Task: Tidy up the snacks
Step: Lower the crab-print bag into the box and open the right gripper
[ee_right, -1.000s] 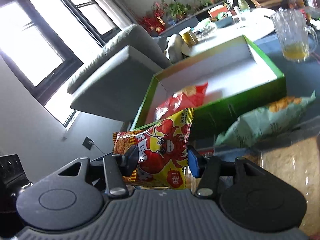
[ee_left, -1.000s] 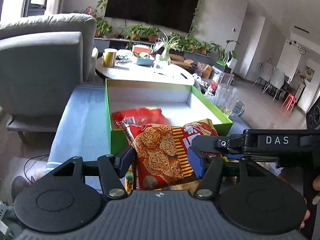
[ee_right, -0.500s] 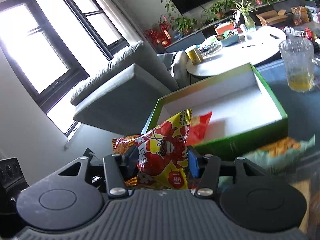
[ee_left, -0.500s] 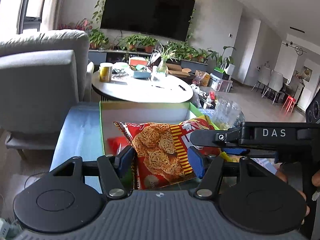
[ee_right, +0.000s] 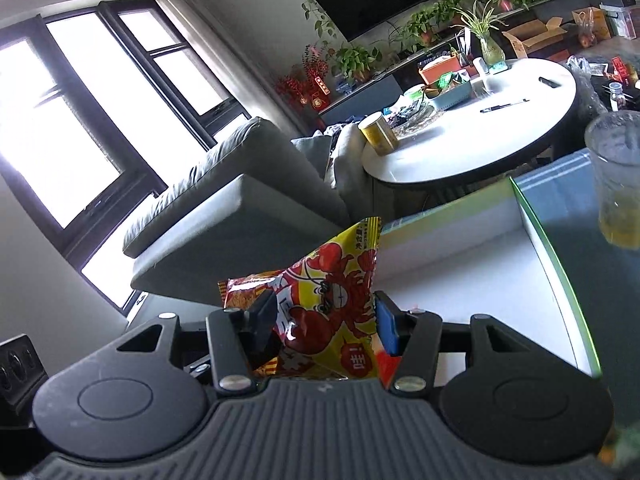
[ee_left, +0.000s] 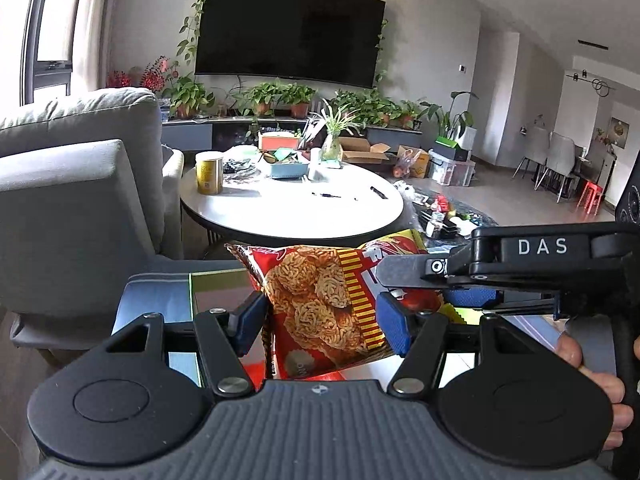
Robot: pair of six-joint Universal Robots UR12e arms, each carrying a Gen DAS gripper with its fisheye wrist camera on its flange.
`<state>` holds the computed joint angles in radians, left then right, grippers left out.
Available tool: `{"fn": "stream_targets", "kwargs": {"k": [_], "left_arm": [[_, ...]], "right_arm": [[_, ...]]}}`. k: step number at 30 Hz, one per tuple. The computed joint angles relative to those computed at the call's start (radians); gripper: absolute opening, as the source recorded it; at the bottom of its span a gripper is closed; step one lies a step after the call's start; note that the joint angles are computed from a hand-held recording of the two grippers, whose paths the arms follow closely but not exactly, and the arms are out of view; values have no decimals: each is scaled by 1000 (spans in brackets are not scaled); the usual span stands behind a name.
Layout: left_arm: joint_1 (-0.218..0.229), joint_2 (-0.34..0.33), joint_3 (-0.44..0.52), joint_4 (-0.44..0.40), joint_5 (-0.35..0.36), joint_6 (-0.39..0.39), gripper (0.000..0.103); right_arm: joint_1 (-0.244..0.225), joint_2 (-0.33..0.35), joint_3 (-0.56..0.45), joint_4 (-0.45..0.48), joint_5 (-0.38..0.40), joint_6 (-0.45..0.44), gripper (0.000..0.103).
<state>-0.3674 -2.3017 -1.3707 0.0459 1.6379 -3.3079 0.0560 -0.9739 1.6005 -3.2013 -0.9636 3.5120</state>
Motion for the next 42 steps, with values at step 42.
{"fn": "stream_targets", "kwargs": {"k": [42], "left_arm": [[-23,110,-169,-3,138,-69,59]], "right_arm": [[-2,-164,135,190,-173,-413,72]]}}
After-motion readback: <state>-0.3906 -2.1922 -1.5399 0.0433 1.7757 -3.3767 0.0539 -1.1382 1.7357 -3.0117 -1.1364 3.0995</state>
